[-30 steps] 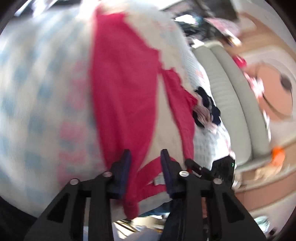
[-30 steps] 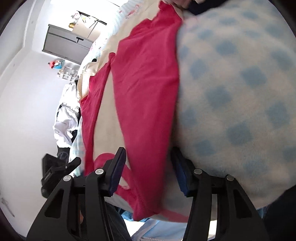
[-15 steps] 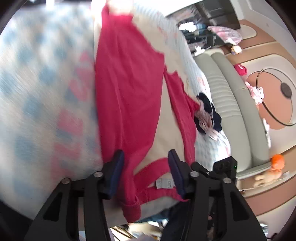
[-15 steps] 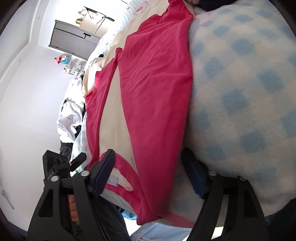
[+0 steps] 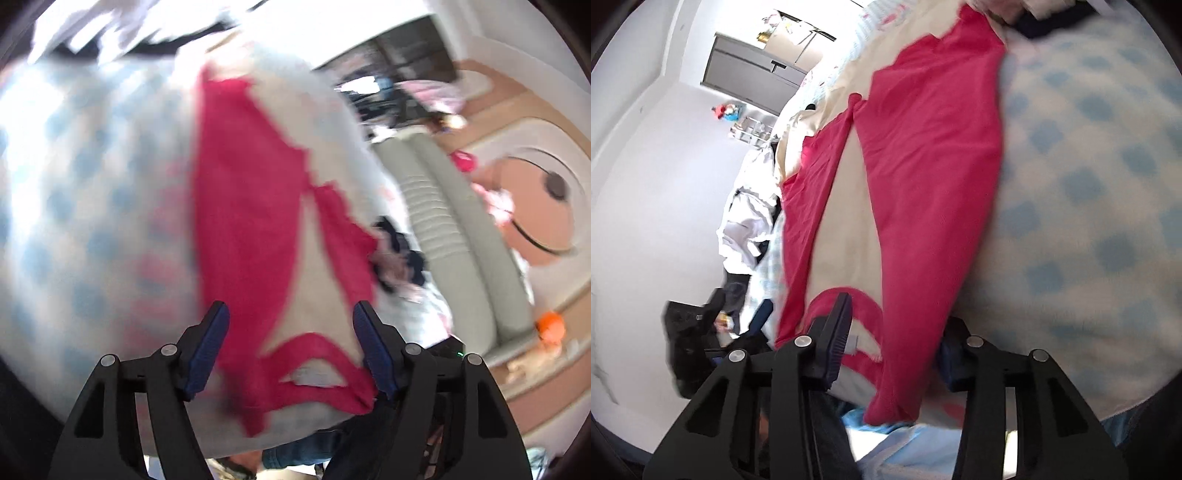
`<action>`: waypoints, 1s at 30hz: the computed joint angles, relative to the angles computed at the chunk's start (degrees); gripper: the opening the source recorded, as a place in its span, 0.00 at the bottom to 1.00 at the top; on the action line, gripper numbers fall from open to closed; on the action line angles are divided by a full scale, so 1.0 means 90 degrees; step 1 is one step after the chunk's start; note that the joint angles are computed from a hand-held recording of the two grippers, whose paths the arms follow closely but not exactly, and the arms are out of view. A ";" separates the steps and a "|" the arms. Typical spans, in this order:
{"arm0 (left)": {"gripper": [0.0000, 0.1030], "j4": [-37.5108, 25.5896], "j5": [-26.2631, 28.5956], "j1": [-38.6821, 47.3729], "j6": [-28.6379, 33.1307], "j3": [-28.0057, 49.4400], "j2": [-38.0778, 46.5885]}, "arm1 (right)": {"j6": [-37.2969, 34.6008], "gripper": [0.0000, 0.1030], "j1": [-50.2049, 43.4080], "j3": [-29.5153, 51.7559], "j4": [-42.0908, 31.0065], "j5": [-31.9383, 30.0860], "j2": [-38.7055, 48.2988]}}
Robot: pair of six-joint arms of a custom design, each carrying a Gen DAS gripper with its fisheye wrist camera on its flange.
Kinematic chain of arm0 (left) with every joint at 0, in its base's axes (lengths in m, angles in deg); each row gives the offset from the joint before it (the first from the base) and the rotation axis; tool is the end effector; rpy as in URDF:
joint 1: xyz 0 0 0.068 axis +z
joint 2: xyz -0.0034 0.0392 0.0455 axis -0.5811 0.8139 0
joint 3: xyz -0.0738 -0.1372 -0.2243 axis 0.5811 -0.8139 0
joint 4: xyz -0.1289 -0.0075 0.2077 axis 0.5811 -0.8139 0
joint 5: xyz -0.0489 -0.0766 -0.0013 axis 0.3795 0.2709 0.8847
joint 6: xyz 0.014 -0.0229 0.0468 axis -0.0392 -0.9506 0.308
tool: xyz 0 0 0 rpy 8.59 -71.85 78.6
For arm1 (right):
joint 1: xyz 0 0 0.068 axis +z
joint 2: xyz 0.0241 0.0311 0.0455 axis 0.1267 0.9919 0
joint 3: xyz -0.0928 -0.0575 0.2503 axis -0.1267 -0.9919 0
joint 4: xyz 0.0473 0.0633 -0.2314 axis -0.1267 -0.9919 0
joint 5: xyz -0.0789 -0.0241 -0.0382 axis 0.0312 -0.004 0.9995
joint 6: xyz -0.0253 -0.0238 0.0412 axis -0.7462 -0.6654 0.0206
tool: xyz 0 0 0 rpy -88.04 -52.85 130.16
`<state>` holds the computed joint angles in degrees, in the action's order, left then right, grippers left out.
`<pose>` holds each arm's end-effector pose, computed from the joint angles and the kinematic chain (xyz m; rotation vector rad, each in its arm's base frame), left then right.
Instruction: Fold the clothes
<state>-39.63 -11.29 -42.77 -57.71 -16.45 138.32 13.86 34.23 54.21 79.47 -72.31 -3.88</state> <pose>0.2337 -0.0516 0.1639 -0.3054 2.3795 -1.1503 0.1825 0.1086 0.1939 0.3451 2.5441 1.0951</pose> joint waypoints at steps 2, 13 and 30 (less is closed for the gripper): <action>0.68 0.0068 0.0212 0.0162 -0.0132 -0.0059 0.0209 | 0.0123 0.42 -0.0141 -0.0119 0.0071 -0.0166 0.0043; 0.66 -0.0200 -0.0338 -0.0146 0.0041 0.0141 0.0437 | 0.0424 0.56 0.0007 -0.0407 0.0713 0.0000 -0.0045; 0.27 -0.2519 -0.1001 -0.0854 0.1583 0.2164 0.1717 | -0.0679 0.16 0.0738 0.0990 -0.0608 0.0972 0.0640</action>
